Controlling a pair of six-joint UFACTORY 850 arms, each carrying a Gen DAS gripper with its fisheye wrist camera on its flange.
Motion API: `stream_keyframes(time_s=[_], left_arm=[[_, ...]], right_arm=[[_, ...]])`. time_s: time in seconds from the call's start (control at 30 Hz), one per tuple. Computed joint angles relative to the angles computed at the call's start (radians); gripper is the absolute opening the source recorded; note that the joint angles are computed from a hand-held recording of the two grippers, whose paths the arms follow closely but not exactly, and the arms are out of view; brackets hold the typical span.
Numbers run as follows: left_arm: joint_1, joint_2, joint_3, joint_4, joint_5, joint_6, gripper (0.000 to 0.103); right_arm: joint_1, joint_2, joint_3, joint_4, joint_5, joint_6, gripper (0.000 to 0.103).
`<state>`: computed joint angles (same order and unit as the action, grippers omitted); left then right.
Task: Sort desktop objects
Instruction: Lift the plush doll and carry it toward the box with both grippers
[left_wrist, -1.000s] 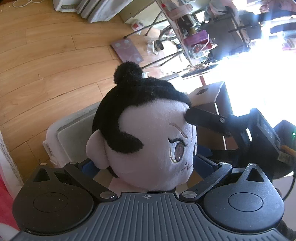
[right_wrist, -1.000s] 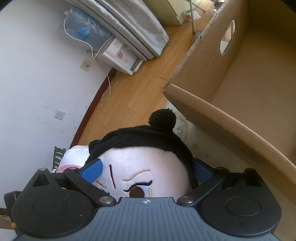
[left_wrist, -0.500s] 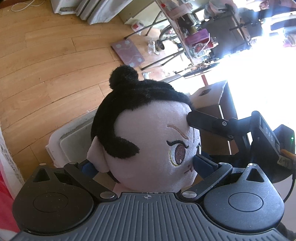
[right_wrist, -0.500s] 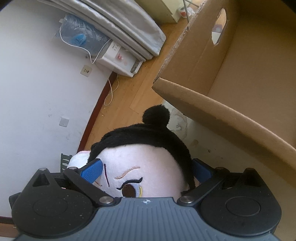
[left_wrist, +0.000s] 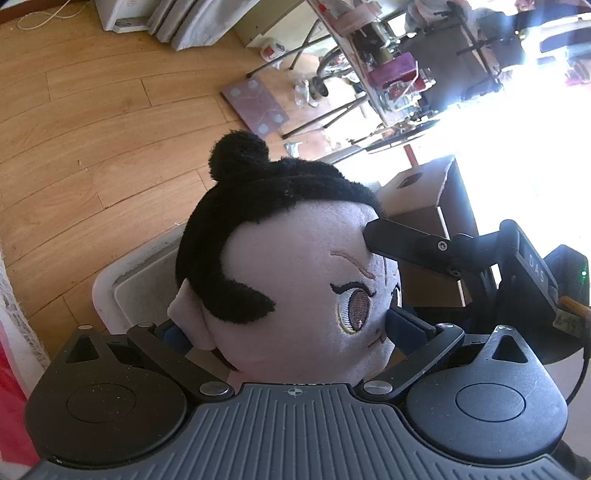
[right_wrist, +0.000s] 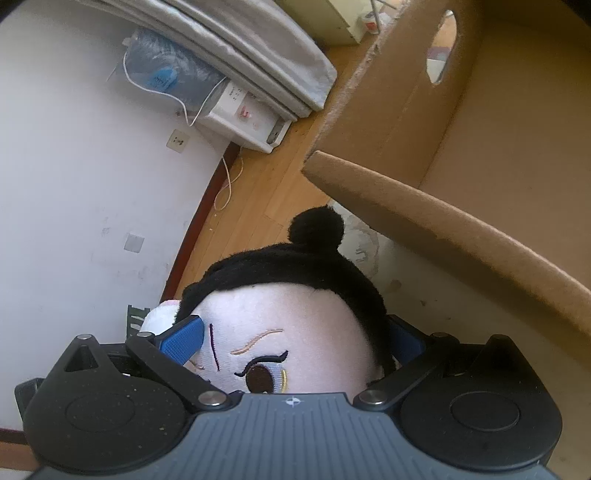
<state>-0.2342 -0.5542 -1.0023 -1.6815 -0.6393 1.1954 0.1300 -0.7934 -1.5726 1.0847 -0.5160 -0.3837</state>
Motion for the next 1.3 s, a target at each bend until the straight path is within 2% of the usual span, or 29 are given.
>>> stream_keyframes(time_s=[0.43, 1.3], left_arm=[[-0.011, 0.017, 0.003, 0.003, 0.034, 0.021, 0.103], [-0.024, 0.101, 0.051, -0.105, 0.106, 0.154, 0.103]], right_arm=[[0.004, 0.007, -0.010, -0.016, -0.008, -0.019, 0.103], [0.010, 0.026, -0.012, 0.118, -0.014, -0.194, 0.103]])
